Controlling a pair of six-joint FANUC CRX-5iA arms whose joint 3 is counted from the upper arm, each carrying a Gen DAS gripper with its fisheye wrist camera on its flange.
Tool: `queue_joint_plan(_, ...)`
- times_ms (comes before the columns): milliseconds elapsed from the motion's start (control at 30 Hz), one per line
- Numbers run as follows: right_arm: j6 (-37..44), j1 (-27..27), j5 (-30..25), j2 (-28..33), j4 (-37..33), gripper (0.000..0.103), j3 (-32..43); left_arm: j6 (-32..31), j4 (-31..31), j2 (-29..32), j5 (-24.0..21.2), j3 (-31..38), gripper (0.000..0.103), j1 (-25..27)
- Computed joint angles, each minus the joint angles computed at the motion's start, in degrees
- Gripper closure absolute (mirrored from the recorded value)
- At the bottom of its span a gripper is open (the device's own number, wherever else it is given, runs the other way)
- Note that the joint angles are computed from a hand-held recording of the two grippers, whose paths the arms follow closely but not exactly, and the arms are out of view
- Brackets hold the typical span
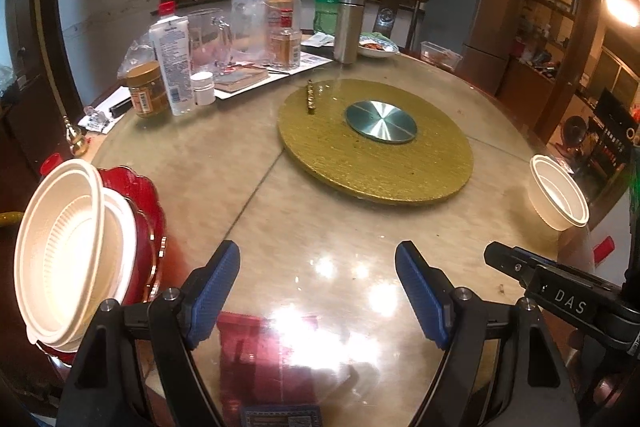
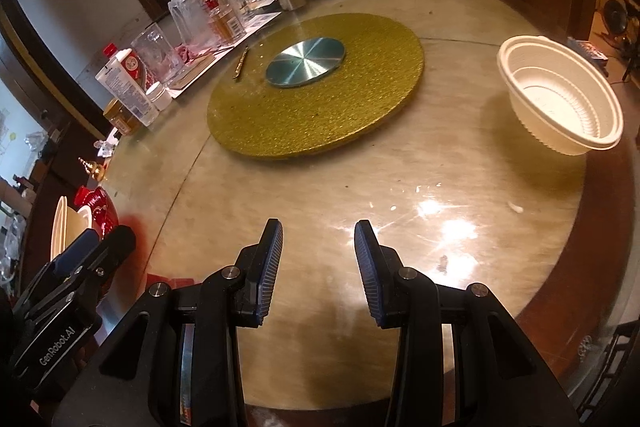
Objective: Organize plates and bowls
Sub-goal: 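Move both grippers toward the second beige ribbed bowl on the table, then grasp the rim of the second beige bowl with both grippers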
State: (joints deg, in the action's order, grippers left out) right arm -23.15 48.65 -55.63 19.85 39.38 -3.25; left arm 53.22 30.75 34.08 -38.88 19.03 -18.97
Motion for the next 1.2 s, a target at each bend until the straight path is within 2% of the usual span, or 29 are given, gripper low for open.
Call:
queue_joint_plan(67,-0.83,0.38,-1.13,-0.64,0.41,0.049,-0.55,-0.32,0.32,0.57,-1.63,0.96,0.023,-0.16)
queue_joint_plan(300,-4.01,1.23,-2.87,-4.27,2.44,0.048,-4.45,-0.72,1.22,1.89,-6.34,3.81,0.023,-1.51)
queue_joint_plan(367,-3.88,1.23,-3.11,-5.28,1.74,0.040,-5.35,-0.14,0.52,2.55,-7.95,5.37,0.023,-2.33)
queue_joint_plan(500,-4.57,1.59,-4.74,-7.00,1.76,0.036,-7.38,1.73,-0.49,3.71,-10.32,7.89,0.023,-3.61)
queue_joint_plan(633,-5.82,2.24,-6.63,-9.15,1.95,0.023,-9.80,3.81,-1.81,5.63,-13.12,11.66,0.023,-5.28)
queue_joint_plan(1100,-11.21,4.72,-15.75,-16.70,1.31,0.022,-16.81,8.20,-4.56,12.76,-20.36,25.27,0.023,-10.71)
queue_joint_plan(1200,-14.33,5.22,-15.61,-19.62,1.85,0.022,-19.84,9.57,-5.16,14.58,-21.53,28.59,0.023,-11.77)
